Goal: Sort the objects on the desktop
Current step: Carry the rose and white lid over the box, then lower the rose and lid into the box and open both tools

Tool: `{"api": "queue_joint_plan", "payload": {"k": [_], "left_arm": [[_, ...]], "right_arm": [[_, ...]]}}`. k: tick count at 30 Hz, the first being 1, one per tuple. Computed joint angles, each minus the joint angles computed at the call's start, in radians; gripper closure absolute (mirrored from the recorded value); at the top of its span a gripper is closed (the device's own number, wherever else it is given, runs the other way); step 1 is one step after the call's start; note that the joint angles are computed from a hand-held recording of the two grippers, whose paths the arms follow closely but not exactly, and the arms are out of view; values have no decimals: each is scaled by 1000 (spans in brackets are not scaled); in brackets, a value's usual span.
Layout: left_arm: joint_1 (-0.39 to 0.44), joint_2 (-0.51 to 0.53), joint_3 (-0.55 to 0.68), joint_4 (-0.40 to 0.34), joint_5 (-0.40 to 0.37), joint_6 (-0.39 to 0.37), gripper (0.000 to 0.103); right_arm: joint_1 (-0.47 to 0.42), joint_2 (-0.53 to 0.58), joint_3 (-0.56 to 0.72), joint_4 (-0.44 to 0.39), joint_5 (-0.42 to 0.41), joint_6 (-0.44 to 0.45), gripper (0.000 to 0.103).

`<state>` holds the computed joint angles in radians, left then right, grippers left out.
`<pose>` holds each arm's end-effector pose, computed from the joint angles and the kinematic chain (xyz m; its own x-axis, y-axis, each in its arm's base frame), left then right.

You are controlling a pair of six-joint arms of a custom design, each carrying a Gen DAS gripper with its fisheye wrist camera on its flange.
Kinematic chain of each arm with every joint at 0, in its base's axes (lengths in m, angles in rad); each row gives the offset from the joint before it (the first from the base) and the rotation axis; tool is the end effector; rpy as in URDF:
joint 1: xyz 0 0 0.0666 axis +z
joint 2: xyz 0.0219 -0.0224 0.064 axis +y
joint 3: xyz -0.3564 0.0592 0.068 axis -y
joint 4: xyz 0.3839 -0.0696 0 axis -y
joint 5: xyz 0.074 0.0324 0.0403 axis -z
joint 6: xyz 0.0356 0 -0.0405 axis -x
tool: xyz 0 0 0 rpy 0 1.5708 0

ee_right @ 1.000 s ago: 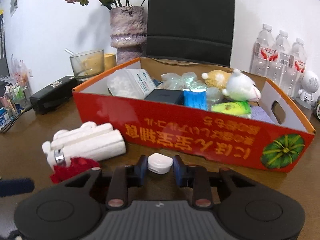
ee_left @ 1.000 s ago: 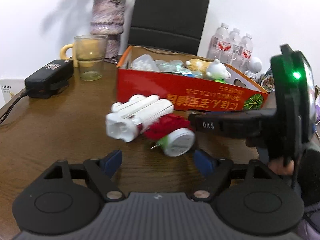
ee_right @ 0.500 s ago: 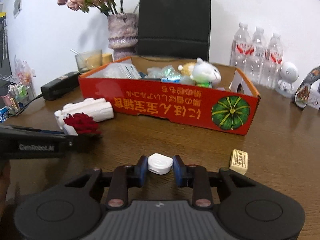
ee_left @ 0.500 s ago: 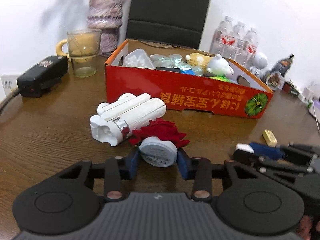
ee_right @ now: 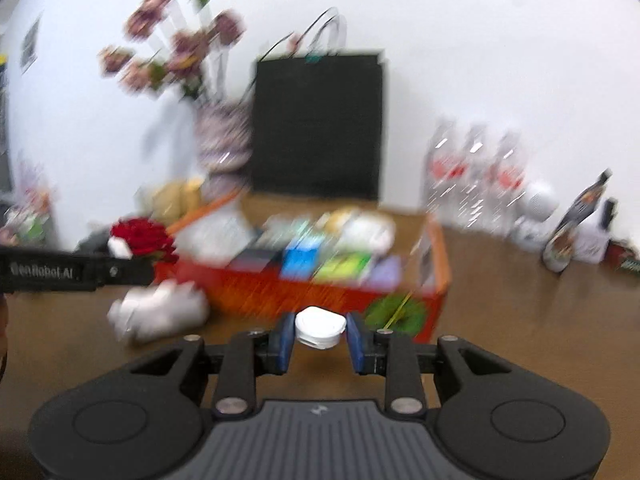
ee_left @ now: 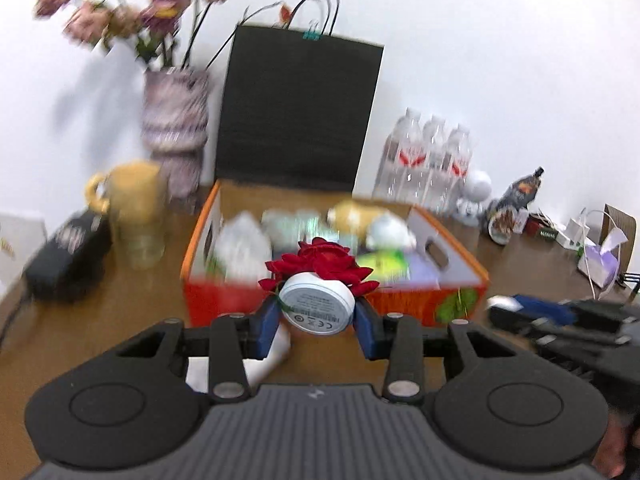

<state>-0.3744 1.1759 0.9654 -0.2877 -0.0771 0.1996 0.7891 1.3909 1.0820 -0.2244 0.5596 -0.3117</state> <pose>0.3909 -0.1511 0.3530 -0.4957 -0.0176 -0.8683 0.2075 0.9684 -0.1381 0.3521 0.3273 0.3236 -0.4266 -0.0608 -0.9024 -0.1561 0.9877 0.0072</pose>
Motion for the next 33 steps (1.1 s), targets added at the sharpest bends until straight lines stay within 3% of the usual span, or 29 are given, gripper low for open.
{"api": "queue_joint_plan", "payload": {"k": [3, 9, 14, 19, 21, 22, 23, 25, 27, 30, 33], "left_arm": [[13, 116, 126, -27, 22, 8, 62], [37, 344, 347, -175, 109, 85, 62], [40, 404, 376, -188, 107, 71, 62], [44, 436, 430, -253, 103, 37, 59], [47, 438, 455, -294, 94, 31, 30], [49, 438, 469, -315, 89, 28, 29], [50, 444, 494, -354, 82, 14, 29], [53, 464, 554, -431, 66, -13, 28], [63, 505, 646, -541, 74, -49, 14], [79, 577, 790, -711, 75, -75, 7], [80, 597, 855, -791, 38, -81, 0]], "right_arm": [[-60, 15, 62, -11, -26, 14, 76], [-184, 181, 272, -131, -206, -38, 76], [-209, 320, 425, -256, -255, -45, 76], [-222, 394, 509, -344, -303, -86, 74], [-229, 402, 535, -397, -329, -129, 48], [-236, 407, 556, -440, -346, -158, 30], [-243, 413, 583, -487, -365, -180, 24], [-260, 429, 643, -582, -405, -221, 16], [-275, 452, 715, -680, -439, -235, 15], [-291, 519, 874, -872, -463, -265, 13], [-287, 558, 974, -983, -452, -249, 11]]}}
